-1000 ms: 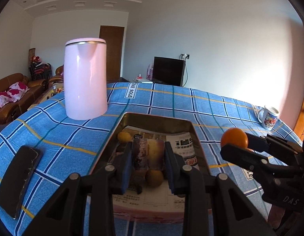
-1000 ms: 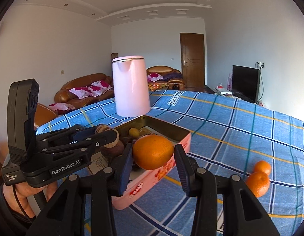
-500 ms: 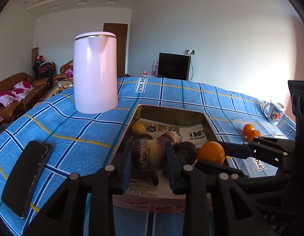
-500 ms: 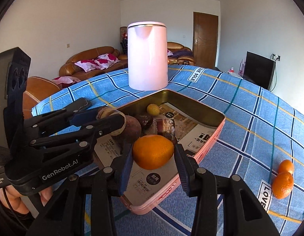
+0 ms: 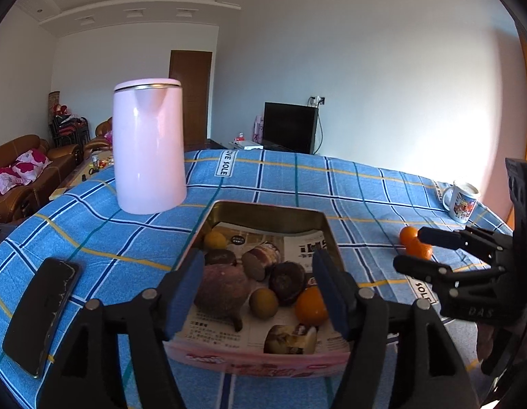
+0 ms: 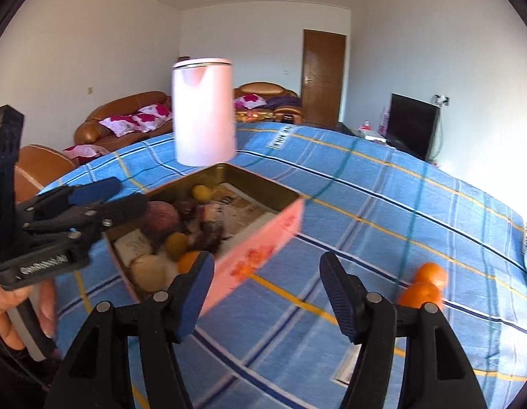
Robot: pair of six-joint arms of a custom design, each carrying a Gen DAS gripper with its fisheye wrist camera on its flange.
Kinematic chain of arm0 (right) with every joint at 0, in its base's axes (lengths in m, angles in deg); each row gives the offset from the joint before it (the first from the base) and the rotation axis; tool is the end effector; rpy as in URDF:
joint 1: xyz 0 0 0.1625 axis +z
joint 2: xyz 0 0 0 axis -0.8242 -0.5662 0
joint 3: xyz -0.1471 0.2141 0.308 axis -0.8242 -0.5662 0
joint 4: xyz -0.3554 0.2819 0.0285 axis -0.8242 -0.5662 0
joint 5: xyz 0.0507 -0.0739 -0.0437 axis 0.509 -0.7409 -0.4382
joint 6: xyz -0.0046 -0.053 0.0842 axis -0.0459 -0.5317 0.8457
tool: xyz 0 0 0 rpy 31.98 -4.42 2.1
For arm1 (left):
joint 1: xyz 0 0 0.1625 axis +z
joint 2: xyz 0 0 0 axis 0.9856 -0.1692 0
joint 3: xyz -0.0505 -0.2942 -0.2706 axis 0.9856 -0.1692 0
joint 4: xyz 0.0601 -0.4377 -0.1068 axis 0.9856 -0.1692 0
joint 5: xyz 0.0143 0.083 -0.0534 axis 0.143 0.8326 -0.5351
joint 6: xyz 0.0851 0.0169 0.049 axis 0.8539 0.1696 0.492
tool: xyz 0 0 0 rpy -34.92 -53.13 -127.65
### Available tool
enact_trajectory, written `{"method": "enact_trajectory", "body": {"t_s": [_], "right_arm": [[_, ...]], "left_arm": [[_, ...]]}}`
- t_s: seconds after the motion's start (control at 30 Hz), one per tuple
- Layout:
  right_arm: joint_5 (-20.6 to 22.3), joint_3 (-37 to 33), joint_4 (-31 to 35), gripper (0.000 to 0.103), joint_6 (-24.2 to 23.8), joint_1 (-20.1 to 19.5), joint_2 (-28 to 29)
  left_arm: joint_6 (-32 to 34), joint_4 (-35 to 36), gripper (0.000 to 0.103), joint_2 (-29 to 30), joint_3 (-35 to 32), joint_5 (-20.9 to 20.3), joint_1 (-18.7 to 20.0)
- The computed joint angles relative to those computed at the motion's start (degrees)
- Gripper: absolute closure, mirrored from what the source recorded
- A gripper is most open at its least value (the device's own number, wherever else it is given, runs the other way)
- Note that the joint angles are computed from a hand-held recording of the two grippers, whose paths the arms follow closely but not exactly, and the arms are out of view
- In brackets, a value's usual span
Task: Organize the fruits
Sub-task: 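Lower both held items into the tin and open both tools, then grasp an orange on the tablecloth with the right tool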
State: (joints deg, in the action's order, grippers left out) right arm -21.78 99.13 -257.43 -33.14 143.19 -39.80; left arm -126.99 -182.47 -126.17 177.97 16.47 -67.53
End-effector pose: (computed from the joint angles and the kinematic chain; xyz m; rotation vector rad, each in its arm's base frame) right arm 0.1141 -0.3939 0.2049 1.2222 -2.2735 0.8731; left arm -0.2471 -0.2890 0.1058 0.4403 2.1106 -1.3455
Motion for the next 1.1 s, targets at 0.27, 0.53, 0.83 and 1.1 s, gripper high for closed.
{"method": "enact_trajectory", "body": {"t_s": [0.27, 0.53, 0.83, 1.1], "right_arm": [[-6.2, -6.3, -1.7, 0.034, 7.0, -5.4, -0.2], [-9.4, -10.7, 7.8, 0.034, 11.0, -6.1, 2.8], [-8.3, -10.9, 9.5, 0.055, 9.3, -7.8, 1.4], [-8.5, -13.1, 4.4, 0.055, 11.8, -10.6, 0.1]], "left_arm": [[20.5, -23.7, 0.032, 14.2, -5.8, -4.2, 2.1], [29.8, -27.8, 0.031, 19.5, -11.4, -7.1, 3.8], [33.9, -29.4, 0.03, 24.9, -17.4, -12.5, 7.3], [38.2, -30.3, 0.03, 33.1, -26.3, -18.1, 10.4]]}}
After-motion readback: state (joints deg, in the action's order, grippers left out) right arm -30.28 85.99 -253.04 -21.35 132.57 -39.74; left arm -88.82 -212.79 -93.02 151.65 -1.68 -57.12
